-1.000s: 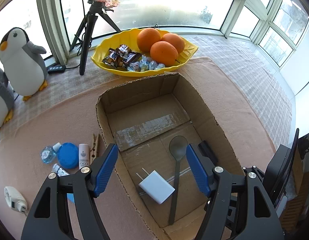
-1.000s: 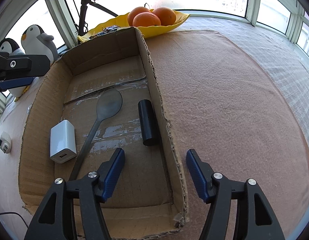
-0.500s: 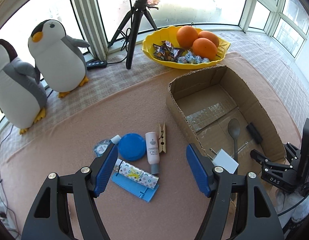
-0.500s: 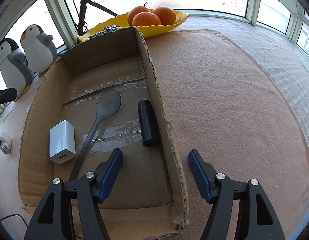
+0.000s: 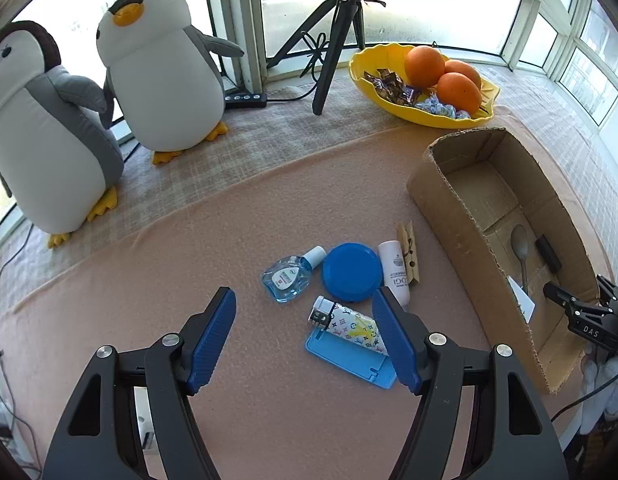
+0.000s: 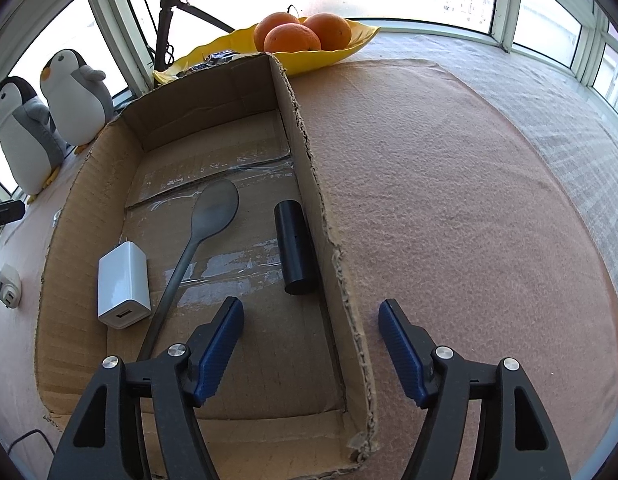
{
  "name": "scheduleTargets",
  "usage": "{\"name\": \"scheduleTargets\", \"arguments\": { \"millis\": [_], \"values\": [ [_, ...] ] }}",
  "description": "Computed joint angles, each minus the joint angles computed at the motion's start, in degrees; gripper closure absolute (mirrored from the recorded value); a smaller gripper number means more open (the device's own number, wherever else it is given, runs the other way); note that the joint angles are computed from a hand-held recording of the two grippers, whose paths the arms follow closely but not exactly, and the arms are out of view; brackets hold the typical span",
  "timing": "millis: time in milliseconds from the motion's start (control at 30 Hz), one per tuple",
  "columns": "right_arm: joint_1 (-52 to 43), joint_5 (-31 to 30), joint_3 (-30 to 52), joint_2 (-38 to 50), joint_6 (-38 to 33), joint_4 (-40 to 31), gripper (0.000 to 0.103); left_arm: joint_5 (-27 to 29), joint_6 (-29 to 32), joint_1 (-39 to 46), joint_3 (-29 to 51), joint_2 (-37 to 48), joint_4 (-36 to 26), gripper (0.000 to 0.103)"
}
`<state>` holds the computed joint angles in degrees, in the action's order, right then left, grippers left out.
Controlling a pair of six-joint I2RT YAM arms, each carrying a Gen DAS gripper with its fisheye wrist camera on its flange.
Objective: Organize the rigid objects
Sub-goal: 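Move the left tool back toward the blue mouthwash bottle and lid, then close the left tool on the blue mouthwash bottle and lift it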
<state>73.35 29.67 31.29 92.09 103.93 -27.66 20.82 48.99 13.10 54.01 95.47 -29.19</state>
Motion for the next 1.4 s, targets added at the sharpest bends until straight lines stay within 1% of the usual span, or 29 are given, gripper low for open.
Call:
{"name": "scheduleTargets", "arguments": {
  "millis": [100,200,233,267,433,600,667,800,967,1200,1400],
  "values": [
    [-0.14,-0.1,-0.03,-0.14,-0.03,-0.11,0.036,-0.77,1.87,0.67,1.25,2.8,1.64,0.033],
    [-0.31,-0.24,-0.12,-0.33,-0.08,-0.07,0.036,-2.67,3.97,0.29,1.8,5.49,3.67,0.033],
    [-0.35,-0.29,-0.2,-0.37,-0.1,0.02,0.035,-3.35,4.63,0.01,1.62,6.08,4.65,0.036],
    [-0.43,-0.34,-0.25,-0.4,-0.13,0.06,0.035,-3.98,5.21,-0.25,1.58,6.68,5.37,0.041],
    [-0.4,-0.51,-0.43,-0.53,0.35,0.1,0.034,-4.46,7.46,-1.63,2.98,9.63,5.22,0.05],
    [-0.35,-0.67,-0.43,-0.57,0.88,-0.04,0.033,-4.44,6.85,-2.99,6.01,13.18,4.02,0.053],
    [-0.43,-0.77,-0.44,-0.61,0.87,-0.04,0.033,-4.64,6.66,-3.43,6.5,14.06,4.12,0.056],
    [-0.56,-0.88,-0.54,-0.71,0.94,-0.04,0.032,-4.69,6.44,-4.12,6.99,15.26,4.26,0.059],
    [-0.88,-0.95,-0.58,-0.72,0.66,0.13,0.031,-5.11,5.57,-5.0,7.03,16.18,5.46,0.068],
    [-0.86,-0.92,-0.61,-0.69,0.59,0.24,0.03,-5.03,2.81,-5.11,8.94,17.86,4.99,0.069],
    [-0.91,-0.83,-0.37,-0.2,0.6,0.34,0.029,-4.27,2.21,-3.87,6.91,16.75,6.56,0.069]
  ]
}}
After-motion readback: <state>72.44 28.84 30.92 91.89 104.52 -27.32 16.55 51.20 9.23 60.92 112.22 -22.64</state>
